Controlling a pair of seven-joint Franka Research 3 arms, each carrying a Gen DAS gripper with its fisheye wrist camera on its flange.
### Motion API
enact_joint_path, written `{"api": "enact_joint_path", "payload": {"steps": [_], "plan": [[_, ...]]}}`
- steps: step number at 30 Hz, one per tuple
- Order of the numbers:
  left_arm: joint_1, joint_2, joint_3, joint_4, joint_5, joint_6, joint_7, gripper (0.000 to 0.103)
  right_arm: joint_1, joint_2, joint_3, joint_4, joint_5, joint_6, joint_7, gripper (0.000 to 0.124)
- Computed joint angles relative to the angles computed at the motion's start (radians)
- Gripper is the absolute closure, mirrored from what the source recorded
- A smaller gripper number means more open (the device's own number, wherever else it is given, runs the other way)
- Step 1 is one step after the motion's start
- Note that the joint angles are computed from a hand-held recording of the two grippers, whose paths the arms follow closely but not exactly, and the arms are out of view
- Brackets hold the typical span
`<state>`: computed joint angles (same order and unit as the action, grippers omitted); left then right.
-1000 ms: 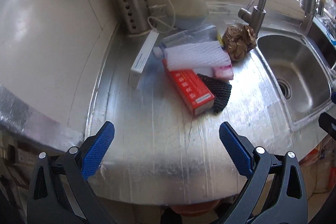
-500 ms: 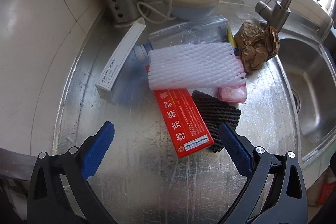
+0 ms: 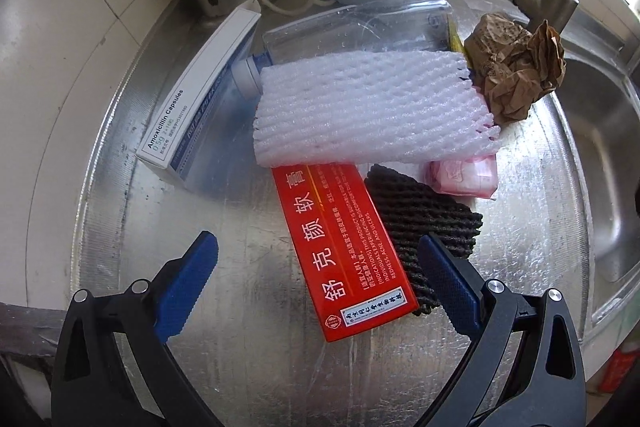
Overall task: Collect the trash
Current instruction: 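Grasp the crumpled brown paper with the right tool while the left grasps the red box, then carry the brown paper and red box down over the pink-lined bin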
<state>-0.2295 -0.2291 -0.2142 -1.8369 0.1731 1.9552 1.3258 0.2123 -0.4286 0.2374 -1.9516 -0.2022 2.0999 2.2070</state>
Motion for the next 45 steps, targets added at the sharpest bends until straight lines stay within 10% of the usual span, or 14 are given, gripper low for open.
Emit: {"api": "enact_joint_path", "payload": {"steps": [18,25,33,45], "plan": [[0.002,0.007,0.006,-0.025,-0.022,0.011,0.006,0.013,0.045,0.345,-0.108,0.272,-0.058,-0.073,-0.041,0.026],[0.004,0.002,0.012,-0.046,-0.038,0.025,0.018,0.015,0.067,0.386,-0.134,0.296,-0.034,-0.092,-0.063,0.045],[-0.003,-0.003,0.022,-0.061,-0.107,0.053,0.061,0.052,0.081,0.371,-0.141,0.279,0.001,-0.054,-0.071,0.074],[-0.004,-0.078,0.052,-0.121,-0.199,0.082,0.125,0.059,0.065,0.274,-0.121,0.205,0.03,-0.039,-0.065,0.077]]}}
